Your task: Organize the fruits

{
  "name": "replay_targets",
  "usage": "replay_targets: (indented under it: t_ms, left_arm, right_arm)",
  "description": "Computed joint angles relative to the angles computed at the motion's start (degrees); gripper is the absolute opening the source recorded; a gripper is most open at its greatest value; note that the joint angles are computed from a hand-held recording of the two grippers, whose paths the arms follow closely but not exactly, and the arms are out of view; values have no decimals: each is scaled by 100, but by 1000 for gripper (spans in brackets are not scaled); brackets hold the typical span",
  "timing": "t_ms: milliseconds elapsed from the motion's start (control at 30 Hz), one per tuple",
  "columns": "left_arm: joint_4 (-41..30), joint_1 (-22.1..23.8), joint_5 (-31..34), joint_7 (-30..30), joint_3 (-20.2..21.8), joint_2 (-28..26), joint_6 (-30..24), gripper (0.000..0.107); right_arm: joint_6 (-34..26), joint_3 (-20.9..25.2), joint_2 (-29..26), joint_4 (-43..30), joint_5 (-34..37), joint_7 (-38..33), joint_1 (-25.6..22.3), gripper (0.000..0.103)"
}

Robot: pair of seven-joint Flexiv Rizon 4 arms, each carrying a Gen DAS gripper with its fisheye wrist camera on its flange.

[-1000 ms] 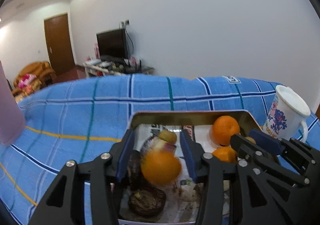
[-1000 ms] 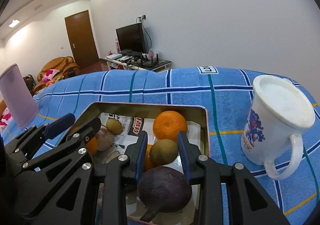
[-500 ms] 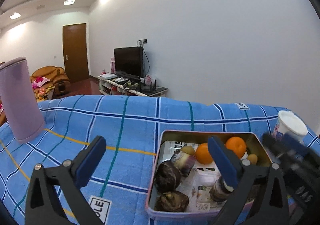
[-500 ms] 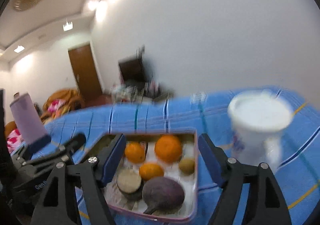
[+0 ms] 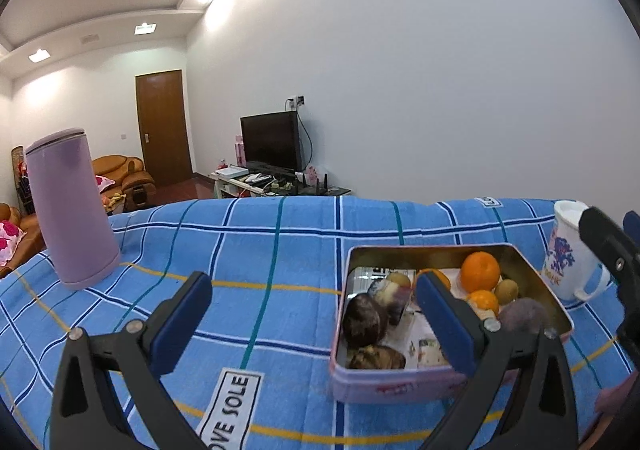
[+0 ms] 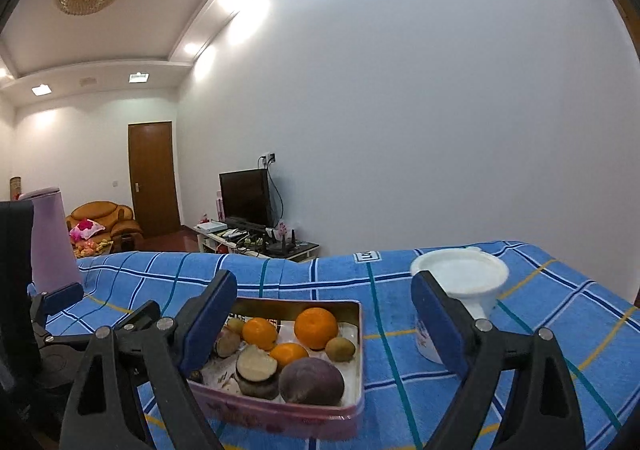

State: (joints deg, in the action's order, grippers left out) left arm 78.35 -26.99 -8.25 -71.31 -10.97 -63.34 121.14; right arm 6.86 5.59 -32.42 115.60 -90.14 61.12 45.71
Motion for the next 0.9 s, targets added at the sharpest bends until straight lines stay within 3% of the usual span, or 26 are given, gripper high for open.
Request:
replay_targets:
  t_ms: [400,567,900]
  left_arm:
    - [805,383,712,-273,-208,291,712,103]
    - [998,508,1015,-377,-272,348,966,103]
    - [1073,500,1082,-412,-236,375,1145,103]
  right_arm:
    - [-987,153,-192,-223,654,-295,644,90]
    - [-1677,101,-385,-437,856,-446,1021,90]
    - [-1609,127,-356,-439,896,-469,989,91]
